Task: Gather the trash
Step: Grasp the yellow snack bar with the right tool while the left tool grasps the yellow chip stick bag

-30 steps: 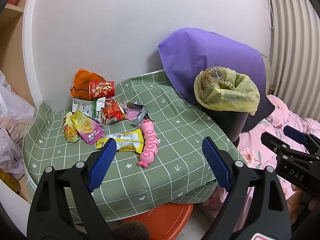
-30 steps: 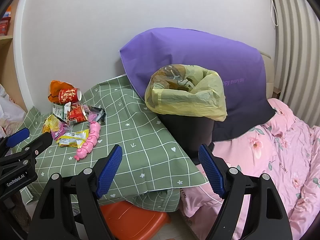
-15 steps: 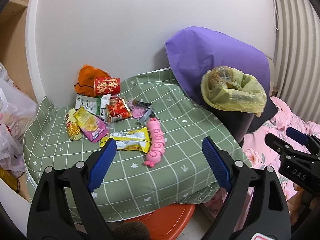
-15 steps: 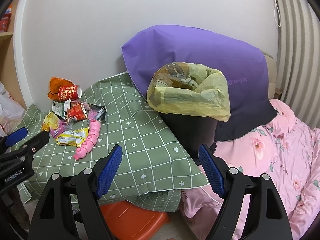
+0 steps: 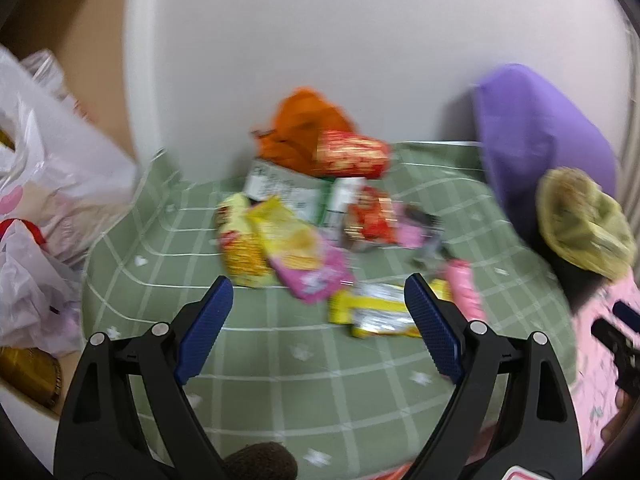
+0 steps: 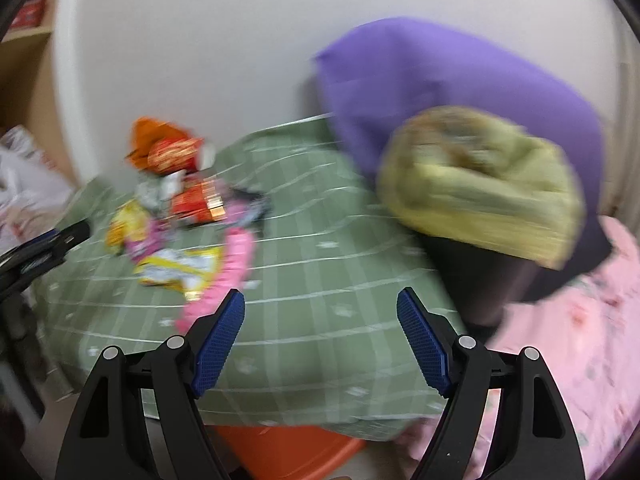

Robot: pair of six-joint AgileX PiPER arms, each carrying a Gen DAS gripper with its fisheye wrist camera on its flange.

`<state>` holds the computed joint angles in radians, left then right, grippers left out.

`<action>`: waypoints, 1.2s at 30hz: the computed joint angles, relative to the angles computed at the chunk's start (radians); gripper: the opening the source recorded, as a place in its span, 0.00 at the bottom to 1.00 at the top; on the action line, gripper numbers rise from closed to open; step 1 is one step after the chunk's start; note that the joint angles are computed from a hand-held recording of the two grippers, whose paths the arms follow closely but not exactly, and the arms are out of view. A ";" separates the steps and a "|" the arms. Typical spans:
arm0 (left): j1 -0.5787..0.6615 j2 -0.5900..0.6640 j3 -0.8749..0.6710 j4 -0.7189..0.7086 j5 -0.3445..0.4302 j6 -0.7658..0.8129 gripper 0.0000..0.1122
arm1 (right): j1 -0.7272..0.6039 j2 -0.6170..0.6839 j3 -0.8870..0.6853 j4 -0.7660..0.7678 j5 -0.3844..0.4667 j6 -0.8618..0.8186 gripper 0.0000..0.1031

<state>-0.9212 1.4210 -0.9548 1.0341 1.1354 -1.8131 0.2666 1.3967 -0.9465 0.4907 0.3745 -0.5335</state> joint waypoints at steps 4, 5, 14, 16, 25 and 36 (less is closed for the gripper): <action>0.089 -0.068 0.077 -0.020 -0.027 -0.002 0.74 | 0.073 0.182 -0.160 0.155 0.104 -0.247 0.73; 0.112 -0.080 0.095 -0.025 -0.038 -0.001 0.74 | 0.097 0.229 -0.207 0.160 0.128 -0.280 0.73; 0.262 -0.122 0.180 -0.078 -0.170 0.051 0.74 | 0.255 0.673 -0.785 -0.040 0.438 -0.317 0.67; 0.302 -0.121 0.194 -0.081 -0.208 0.059 0.74 | 0.271 0.748 -0.900 -0.094 0.515 -0.298 0.58; 0.512 -0.081 0.165 -0.117 -0.428 0.183 0.76 | 0.264 0.801 -1.068 -0.011 0.644 -0.258 0.24; 0.813 0.121 -0.030 -0.406 -0.646 0.562 0.73 | 0.177 0.614 -0.910 -0.162 0.487 0.137 0.24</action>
<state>-0.1084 1.5425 -0.9849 0.6281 0.4891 -1.2508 0.4433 2.0109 -1.8568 0.3283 0.8618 -0.3968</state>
